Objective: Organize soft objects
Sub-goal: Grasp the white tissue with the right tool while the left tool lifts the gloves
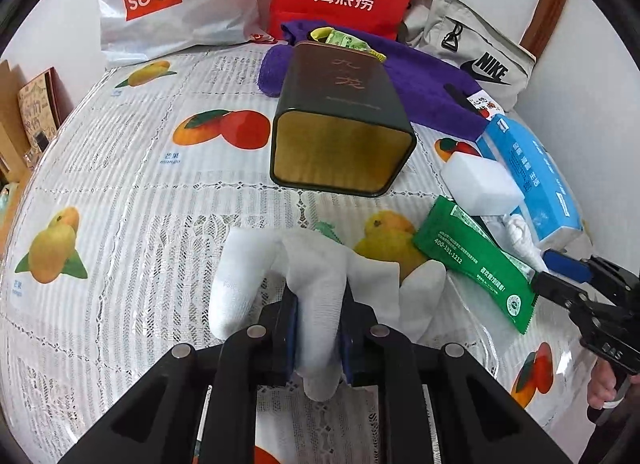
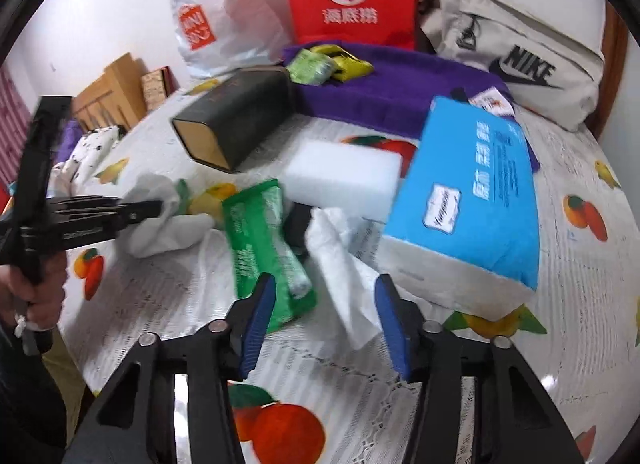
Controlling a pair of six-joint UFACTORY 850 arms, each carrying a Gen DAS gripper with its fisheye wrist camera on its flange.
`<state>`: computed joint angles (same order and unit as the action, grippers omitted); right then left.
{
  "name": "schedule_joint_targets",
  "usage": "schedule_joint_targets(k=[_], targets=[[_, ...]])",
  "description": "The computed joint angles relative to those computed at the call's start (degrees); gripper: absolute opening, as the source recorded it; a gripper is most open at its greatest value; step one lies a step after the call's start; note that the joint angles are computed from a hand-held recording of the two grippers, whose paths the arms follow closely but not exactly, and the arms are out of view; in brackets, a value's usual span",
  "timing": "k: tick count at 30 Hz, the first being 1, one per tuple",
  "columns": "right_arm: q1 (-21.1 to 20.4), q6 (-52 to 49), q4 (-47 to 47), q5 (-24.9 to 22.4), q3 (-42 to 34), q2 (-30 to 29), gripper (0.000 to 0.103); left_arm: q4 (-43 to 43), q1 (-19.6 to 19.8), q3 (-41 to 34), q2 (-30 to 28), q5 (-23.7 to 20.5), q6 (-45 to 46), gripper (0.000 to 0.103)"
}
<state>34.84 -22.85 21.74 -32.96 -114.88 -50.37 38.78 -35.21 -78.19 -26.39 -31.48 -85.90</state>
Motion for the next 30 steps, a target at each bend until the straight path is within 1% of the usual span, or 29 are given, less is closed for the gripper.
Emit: schedule_joint_targets(k=[1,2,3,5,7,9,11,15,17,19,21,23,25,27,28,30], targets=[[-0.1,0.5,-0.2,0.2,0.0,-0.2,0.026,0.1,0.0,0.0,0.0,0.0,-0.1,0.017],[-0.1,2.1,-1.2,0.3,-0.4,-0.8,0.02,0.2,0.0,0.2,0.1,0.2,-0.2,0.017],[-0.1,3.0,-1.8,0.3,-0.7,-1.2,0.018,0.2,0.0,0.3,0.2,0.4,-0.3,0.017],[-0.2,2.8,-1.1,2.0,0.3,-0.8,0.007,-0.1,0.1,0.3,0.2,0.6,-0.3,0.018],[-0.3,1.7,-0.4,2.0,1.3,0.0,0.004,0.0,0.2,0.4,0.3,1.0,-0.7,0.018],[-0.6,0.7,0.3,2.5,3.6,2.0,0.004,0.4,0.1,0.5,0.3,0.9,-1.0,0.018],[-1.2,-0.9,2.1,0.8,4.9,3.2,0.004,0.6,0.2,0.6,0.4,0.9,-1.3,0.018],[-1.6,0.2,0.0,0.4,9.9,6.6,0.004,-0.2,0.1,0.4,0.4,0.8,-0.4,0.018],[-1.7,0.6,-0.9,0.8,11.2,7.4,0.008,-0.2,0.0,0.2,0.3,0.6,-0.2,0.019],[-1.6,0.0,-1.3,1.9,11.9,7.7,0.008,-0.5,0.0,0.2,0.3,0.9,0.1,0.019],[-1.5,0.1,-1.9,3.2,11.9,7.5,0.015,-1.3,0.1,-0.1,0.2,0.6,0.7,0.02],[-1.6,-0.8,-0.6,3.6,11.3,7.1,0.035,-1.6,0.1,-0.2,0.1,0.6,1.1,0.023],[-1.7,-2.1,1.0,4.5,10.4,6.3,0.041,-1.7,0.0,-0.1,0.2,0.8,1.3,0.028],[-1.8,-2.8,2.9,4.7,8.7,4.8,0.041,-1.9,-0.3,-0.6,-0.1,0.1,1.9,0.037],[-1.9,-2.7,3.1,3.6,7.3,3.7,0.041,-1.9,-0.4,-0.9,-0.3,-0.2,2.4,0.041],[-1.7,-2.3,3.0,3.5,5.9,2.4,0.041,-1.7,-0.7,-1.7,-0.9,-0.9,3.1,0.061]])
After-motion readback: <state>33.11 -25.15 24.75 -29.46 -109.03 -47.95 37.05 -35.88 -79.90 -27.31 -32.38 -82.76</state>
